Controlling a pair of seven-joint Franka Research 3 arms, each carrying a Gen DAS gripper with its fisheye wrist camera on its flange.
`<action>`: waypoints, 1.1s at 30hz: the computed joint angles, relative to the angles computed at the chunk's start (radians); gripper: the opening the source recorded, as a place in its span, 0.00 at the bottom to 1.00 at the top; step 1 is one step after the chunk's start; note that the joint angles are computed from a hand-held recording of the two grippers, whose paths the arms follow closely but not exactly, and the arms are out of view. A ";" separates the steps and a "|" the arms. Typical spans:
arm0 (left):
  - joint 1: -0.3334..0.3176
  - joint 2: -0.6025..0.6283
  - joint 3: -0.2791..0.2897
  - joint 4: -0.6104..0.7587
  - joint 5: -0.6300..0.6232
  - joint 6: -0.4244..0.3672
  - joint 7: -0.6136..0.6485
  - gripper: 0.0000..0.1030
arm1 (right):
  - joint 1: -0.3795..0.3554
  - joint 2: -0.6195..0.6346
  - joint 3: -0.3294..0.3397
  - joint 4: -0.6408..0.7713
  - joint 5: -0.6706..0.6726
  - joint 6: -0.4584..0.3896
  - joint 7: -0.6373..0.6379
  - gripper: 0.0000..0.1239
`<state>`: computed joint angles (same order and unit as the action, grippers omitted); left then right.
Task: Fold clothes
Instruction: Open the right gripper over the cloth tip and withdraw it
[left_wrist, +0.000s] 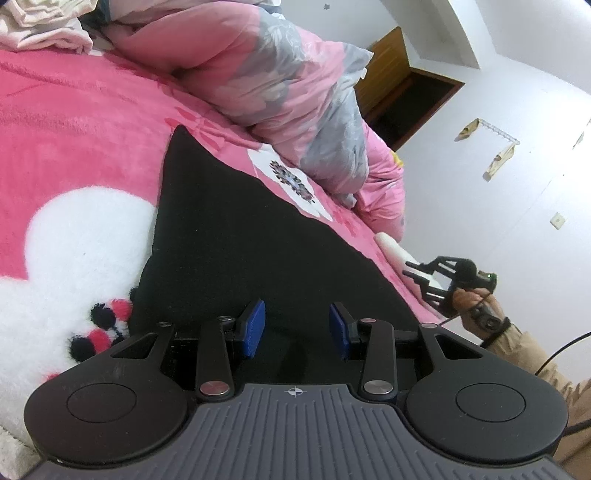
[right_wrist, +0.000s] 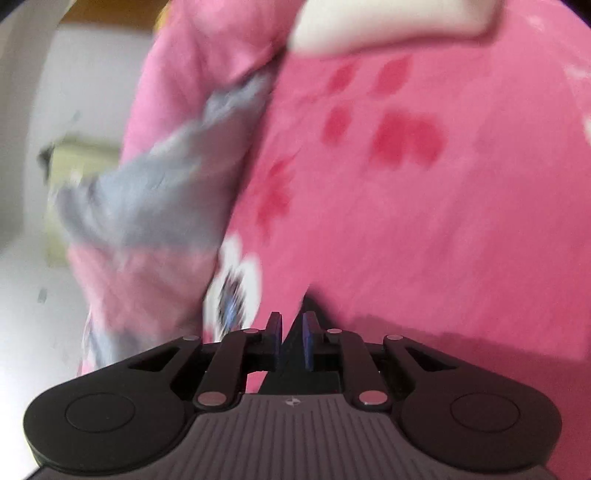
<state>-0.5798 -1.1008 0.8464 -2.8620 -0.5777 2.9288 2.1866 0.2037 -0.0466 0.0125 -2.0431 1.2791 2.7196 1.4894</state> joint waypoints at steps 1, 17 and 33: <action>0.000 -0.001 0.001 0.000 -0.001 -0.001 0.000 0.37 | 0.003 0.011 0.001 0.015 -0.011 -0.076 -0.006 0.15; -0.003 -0.016 0.020 0.004 -0.028 -0.019 0.020 0.37 | 0.013 0.080 0.046 0.135 -0.201 -0.208 -0.001 0.24; -0.023 -0.033 0.046 0.015 -0.055 -0.023 0.024 0.37 | 0.074 0.279 0.102 0.397 -0.542 -0.035 0.114 0.20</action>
<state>-0.6032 -1.1336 0.8923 -2.8468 -0.6330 2.9054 2.2105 0.2780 0.2327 0.1149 -1.6464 0.7367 2.6843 1.6031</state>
